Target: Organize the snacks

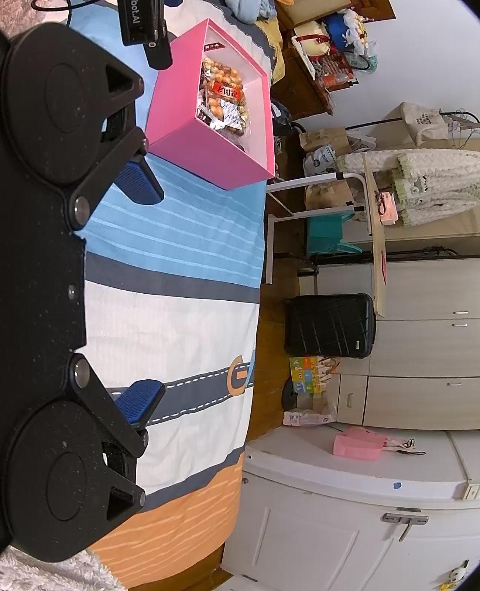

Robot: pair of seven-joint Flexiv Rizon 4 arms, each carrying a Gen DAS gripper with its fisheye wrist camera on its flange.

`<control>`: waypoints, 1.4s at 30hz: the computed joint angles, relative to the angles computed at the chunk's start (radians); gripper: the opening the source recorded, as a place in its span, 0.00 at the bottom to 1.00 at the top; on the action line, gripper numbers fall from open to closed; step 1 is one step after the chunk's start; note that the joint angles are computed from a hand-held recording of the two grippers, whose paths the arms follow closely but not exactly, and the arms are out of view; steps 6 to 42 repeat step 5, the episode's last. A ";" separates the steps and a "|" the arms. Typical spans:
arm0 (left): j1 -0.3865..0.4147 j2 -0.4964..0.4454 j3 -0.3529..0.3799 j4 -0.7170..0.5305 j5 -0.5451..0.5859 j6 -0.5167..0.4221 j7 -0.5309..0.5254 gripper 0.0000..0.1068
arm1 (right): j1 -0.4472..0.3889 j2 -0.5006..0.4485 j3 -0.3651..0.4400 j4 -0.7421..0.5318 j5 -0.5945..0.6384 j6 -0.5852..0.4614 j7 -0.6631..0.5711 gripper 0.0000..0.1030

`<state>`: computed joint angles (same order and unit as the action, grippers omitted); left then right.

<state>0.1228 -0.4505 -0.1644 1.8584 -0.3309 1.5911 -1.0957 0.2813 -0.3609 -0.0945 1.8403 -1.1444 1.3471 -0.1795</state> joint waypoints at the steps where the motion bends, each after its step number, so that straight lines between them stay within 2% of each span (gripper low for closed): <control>1: 0.001 0.000 -0.001 0.000 0.001 -0.001 0.001 0.96 | 0.000 -0.001 0.002 -0.001 0.004 -0.003 -0.003 0.99; 42: 0.005 -0.003 -0.003 -0.004 -0.001 -0.005 0.004 0.96 | 0.002 -0.001 0.001 -0.002 0.004 -0.004 -0.002 0.99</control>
